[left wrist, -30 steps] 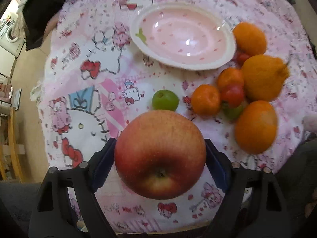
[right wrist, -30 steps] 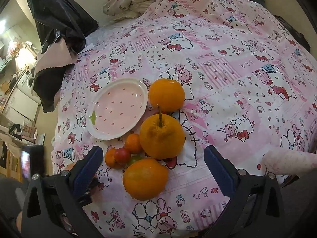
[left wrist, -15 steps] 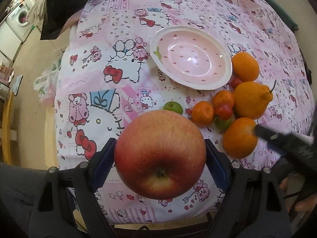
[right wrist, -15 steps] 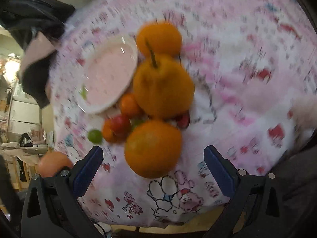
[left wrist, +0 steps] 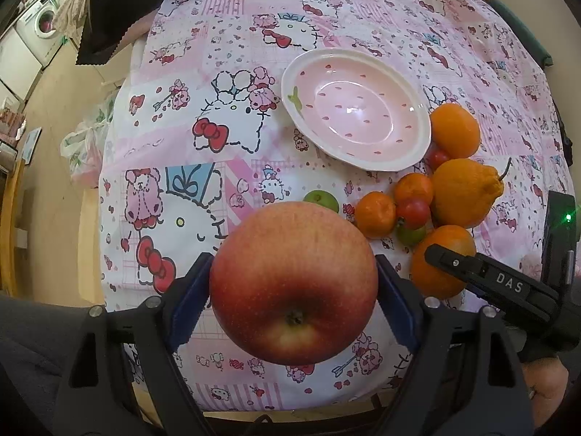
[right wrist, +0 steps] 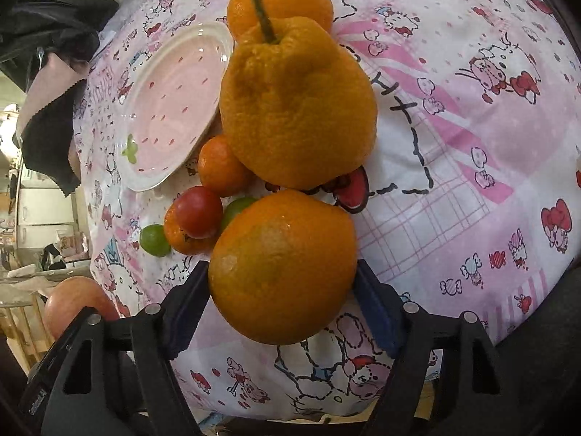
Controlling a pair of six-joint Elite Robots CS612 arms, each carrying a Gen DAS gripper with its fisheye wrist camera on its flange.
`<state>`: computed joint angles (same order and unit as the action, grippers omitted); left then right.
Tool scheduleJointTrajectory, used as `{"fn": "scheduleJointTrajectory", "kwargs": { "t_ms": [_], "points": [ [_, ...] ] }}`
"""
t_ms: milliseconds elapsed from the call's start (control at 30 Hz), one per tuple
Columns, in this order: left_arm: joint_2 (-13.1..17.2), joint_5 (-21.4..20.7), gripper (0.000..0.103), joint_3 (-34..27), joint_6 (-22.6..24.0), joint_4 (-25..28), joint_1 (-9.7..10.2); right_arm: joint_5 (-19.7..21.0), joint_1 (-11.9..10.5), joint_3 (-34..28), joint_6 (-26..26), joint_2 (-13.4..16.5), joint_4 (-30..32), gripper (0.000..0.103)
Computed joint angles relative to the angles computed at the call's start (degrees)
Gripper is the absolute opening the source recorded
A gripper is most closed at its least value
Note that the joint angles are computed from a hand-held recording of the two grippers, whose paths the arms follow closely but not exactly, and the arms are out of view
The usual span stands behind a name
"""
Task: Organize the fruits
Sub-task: 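Lift the apple with the left tool while the right tool grasps a large orange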
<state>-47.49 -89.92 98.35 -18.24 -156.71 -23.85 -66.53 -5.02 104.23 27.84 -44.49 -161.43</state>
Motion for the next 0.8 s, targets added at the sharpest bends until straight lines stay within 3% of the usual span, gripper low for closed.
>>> {"fn": "scheduleJointTrajectory", "kwargs": {
  "t_ms": [500,600,800],
  "points": [
    [-0.6,-0.9,0.083,-0.8,-0.4,0.1,0.61,8.9,-1.6,4.5,-3.3,-4.0,-8.8,0.078],
    [-0.5,-2.5,0.083,-2.5,-0.7,0.6,1.31,10.9,-2.0,4.0,-5.2,-4.6,-10.5,0.078],
    [0.0,-1.7,0.083,-6.2,0.7,1.0,1.55,10.8,-2.3,-0.1,-9.7,-4.8,-10.1,0.078]
  ]
}}
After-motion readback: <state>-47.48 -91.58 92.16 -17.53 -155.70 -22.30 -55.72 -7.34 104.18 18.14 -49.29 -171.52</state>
